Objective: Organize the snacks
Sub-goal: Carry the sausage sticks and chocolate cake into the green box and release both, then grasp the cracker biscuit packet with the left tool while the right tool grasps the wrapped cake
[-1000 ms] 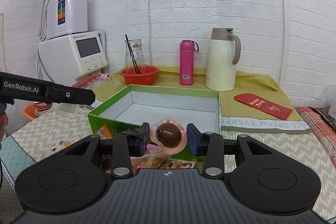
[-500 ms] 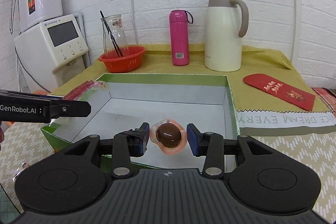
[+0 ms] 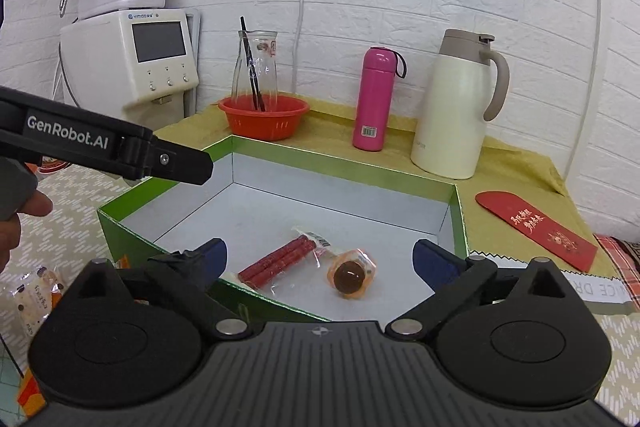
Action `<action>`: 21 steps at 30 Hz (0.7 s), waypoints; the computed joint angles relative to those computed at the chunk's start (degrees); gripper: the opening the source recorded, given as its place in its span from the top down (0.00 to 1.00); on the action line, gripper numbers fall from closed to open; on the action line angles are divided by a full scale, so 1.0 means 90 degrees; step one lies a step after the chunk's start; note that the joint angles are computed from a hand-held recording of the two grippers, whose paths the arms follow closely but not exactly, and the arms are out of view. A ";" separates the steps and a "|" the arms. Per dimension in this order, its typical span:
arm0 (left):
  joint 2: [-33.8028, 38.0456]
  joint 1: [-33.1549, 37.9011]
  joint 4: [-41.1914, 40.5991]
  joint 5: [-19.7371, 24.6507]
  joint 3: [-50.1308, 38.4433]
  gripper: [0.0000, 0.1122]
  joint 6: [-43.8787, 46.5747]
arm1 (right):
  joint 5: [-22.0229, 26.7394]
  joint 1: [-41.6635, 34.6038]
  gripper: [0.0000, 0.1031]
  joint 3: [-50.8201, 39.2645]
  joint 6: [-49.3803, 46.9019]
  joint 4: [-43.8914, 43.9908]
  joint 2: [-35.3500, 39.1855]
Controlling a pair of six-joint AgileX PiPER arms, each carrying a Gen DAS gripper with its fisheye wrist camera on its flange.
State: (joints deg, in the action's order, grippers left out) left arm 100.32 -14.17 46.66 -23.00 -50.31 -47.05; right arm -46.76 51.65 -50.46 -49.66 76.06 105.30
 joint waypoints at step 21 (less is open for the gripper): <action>-0.3483 0.0281 0.1813 0.0125 0.2676 0.18 -0.1279 | -0.2065 0.2892 0.00 0.0528 -0.0328 0.2051 -0.1035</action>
